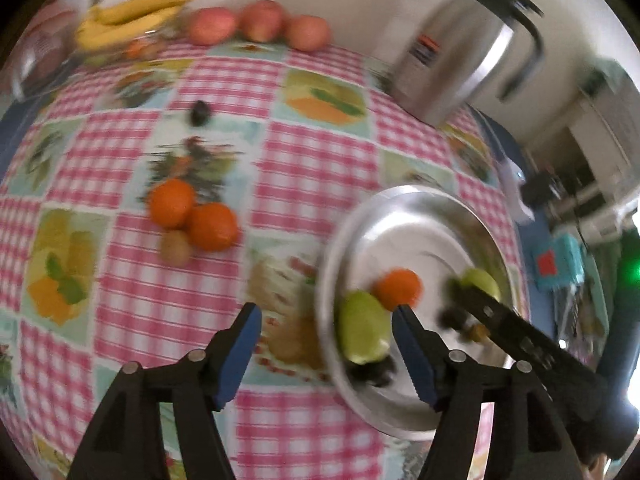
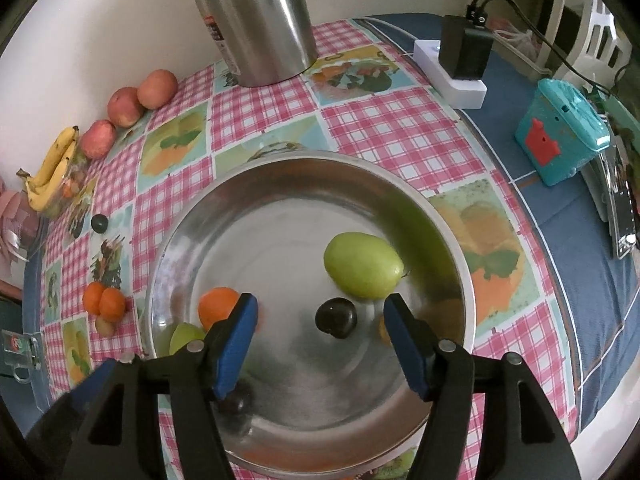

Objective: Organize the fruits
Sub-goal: 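Lower the plums into the plate and open both tools, then move both tools back from the plate toward the tangerines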

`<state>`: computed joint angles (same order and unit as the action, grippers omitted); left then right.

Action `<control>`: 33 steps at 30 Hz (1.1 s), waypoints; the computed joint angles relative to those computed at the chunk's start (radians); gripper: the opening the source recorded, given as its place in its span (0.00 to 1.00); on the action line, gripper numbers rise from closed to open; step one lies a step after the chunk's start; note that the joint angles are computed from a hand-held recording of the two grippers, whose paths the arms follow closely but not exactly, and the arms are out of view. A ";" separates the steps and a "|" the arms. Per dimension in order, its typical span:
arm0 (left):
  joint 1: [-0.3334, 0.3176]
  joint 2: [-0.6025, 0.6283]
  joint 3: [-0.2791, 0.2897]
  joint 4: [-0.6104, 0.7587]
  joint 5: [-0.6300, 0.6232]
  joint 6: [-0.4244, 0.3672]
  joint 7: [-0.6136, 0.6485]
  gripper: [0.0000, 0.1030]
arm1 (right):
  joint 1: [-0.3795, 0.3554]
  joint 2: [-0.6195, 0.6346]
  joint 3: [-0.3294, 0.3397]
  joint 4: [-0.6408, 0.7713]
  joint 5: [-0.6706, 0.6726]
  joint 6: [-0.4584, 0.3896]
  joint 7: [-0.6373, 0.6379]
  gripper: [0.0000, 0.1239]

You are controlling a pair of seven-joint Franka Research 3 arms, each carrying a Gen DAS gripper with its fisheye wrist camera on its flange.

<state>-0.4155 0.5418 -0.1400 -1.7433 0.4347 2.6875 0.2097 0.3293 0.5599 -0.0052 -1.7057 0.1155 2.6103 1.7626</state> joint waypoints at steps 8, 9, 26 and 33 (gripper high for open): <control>-0.005 -0.095 0.066 -0.128 0.094 -0.012 -0.202 0.85 | 0.017 -0.004 0.003 0.000 -0.021 0.002 -0.014 0.54; -0.002 -0.105 0.069 -0.140 0.108 -0.017 -0.224 0.86 | 0.018 -0.004 0.006 0.001 -0.020 0.003 -0.019 0.54; 0.089 -0.244 0.052 -0.323 0.264 -0.064 -0.493 0.93 | 0.070 -0.021 0.051 0.001 -0.002 0.034 -0.125 0.54; 0.112 -0.251 0.031 -0.329 0.284 -0.077 -0.510 0.98 | 0.085 -0.010 0.040 0.012 -0.006 0.024 -0.119 0.58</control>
